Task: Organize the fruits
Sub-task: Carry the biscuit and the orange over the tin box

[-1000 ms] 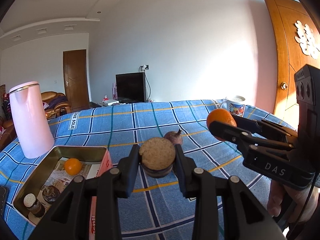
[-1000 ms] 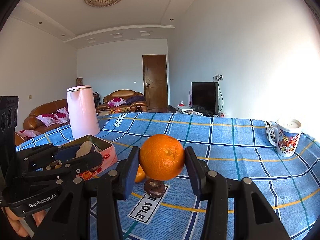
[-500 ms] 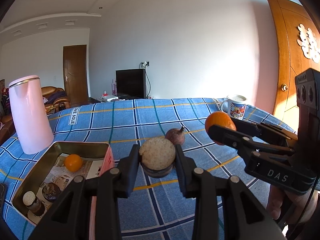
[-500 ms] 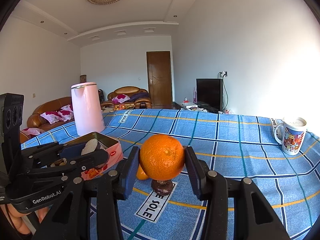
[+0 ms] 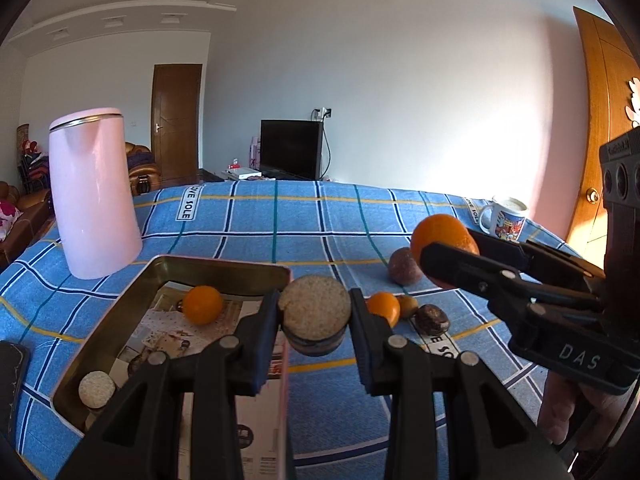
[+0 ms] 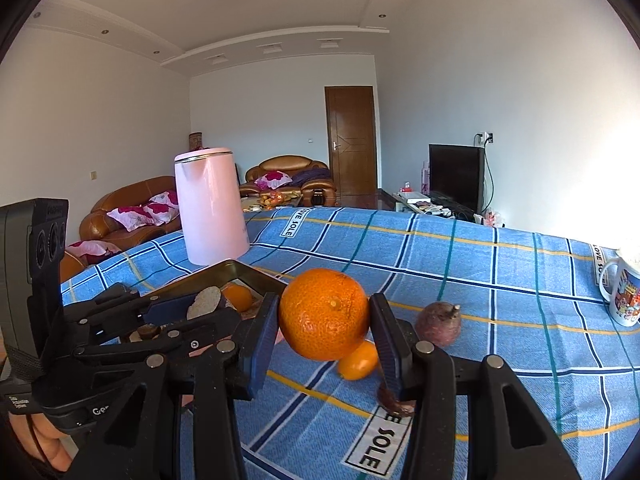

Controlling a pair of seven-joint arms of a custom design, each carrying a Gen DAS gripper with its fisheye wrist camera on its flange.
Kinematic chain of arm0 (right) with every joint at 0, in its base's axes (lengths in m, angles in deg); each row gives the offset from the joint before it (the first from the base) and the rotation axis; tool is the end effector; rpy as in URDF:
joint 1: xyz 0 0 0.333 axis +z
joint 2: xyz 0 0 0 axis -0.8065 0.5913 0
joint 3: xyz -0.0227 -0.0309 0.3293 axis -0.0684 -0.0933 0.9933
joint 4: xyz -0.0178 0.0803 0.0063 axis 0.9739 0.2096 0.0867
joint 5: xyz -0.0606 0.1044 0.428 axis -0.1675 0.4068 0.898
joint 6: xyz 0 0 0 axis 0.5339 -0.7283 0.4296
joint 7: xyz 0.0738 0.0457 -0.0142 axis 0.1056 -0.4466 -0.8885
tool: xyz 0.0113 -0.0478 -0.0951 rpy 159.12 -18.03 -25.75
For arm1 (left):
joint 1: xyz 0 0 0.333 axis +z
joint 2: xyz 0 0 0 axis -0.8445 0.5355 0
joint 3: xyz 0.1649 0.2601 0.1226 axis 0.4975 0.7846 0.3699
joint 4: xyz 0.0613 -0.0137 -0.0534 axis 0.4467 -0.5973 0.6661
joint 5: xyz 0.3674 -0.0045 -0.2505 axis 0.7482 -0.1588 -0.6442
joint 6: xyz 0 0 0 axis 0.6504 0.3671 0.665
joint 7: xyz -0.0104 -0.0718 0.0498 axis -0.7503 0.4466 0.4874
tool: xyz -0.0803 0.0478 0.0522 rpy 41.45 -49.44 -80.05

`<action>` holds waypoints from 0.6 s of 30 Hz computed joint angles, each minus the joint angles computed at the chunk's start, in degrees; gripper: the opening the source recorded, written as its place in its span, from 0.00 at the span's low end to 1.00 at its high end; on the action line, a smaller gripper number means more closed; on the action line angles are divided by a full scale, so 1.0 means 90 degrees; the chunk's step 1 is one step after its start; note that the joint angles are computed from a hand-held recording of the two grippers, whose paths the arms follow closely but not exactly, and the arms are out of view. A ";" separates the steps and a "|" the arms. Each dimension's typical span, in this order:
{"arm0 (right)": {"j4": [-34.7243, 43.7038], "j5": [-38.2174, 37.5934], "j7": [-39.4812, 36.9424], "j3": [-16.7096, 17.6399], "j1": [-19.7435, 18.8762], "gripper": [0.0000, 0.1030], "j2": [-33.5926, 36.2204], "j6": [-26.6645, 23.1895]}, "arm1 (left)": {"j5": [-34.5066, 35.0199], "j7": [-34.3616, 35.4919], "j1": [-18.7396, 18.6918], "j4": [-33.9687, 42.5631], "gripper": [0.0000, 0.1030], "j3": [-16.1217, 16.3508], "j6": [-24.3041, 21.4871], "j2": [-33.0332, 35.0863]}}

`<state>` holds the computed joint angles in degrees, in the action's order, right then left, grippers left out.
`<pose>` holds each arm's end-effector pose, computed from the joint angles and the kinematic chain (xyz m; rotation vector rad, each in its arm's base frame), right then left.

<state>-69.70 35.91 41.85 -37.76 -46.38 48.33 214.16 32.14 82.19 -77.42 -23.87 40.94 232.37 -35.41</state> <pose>0.6915 0.2667 0.2821 -1.7494 0.9649 -0.6141 0.6466 -0.2233 0.2796 -1.5352 1.6020 -1.1190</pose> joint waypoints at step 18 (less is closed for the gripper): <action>0.1548 -0.0790 -0.0996 0.1622 -0.0314 0.46 0.1106 -0.1991 | -0.0562 -0.0211 0.0255 -0.0127 0.35 0.0644 -0.0903 -0.0292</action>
<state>-55.77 28.80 32.88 -23.16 -49.20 58.28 196.24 27.08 80.29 -75.13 -25.01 46.73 224.25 -38.04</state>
